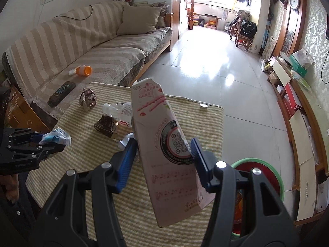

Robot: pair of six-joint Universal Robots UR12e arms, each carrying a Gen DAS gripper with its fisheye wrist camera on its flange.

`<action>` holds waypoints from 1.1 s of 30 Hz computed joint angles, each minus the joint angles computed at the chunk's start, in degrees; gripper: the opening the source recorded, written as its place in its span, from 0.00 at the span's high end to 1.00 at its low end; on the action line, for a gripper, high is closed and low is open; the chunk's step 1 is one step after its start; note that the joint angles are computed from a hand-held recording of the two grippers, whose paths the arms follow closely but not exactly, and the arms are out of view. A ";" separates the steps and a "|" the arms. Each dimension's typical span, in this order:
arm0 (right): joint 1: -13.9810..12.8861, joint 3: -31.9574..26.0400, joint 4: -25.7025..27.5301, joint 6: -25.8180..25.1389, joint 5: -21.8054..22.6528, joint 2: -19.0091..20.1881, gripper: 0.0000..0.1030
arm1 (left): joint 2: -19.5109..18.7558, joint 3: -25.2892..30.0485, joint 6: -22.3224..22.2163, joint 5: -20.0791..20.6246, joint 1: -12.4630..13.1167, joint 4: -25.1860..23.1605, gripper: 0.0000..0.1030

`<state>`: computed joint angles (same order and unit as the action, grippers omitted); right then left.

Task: Collect trash
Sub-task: 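Lift the wrapper and carton and carry them toward the red bin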

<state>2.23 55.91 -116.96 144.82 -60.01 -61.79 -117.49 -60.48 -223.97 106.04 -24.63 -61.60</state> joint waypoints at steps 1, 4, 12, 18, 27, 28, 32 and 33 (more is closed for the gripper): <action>-0.08 0.31 -0.37 0.56 0.20 -0.28 0.49 | -0.01 0.11 0.07 0.28 -0.06 0.10 0.68; -0.30 1.01 -0.56 1.56 0.62 -0.83 0.49 | -0.03 0.56 0.22 1.04 -0.26 0.47 0.68; -1.01 1.88 -0.23 4.27 2.62 -1.67 0.49 | -0.17 1.32 0.51 2.07 -0.68 1.13 0.68; -1.66 2.45 -0.37 5.31 4.07 -2.03 0.49 | -0.62 2.18 0.85 2.80 -0.95 1.23 0.68; -2.93 2.41 -0.04 6.89 5.57 -1.78 0.49 | -3.55 6.98 2.95 2.46 -1.36 -0.77 0.68; -3.21 2.31 -0.05 7.19 5.61 -1.69 0.49 | -4.22 8.08 3.34 2.33 -1.41 -1.16 0.68; -4.30 2.32 -1.44 9.29 5.36 -1.54 0.49 | -7.23 12.98 5.30 1.61 -1.64 -2.85 0.68; -4.67 2.22 -1.65 9.81 5.31 -1.42 0.49 | -8.03 14.28 5.87 1.37 -1.69 -3.30 0.68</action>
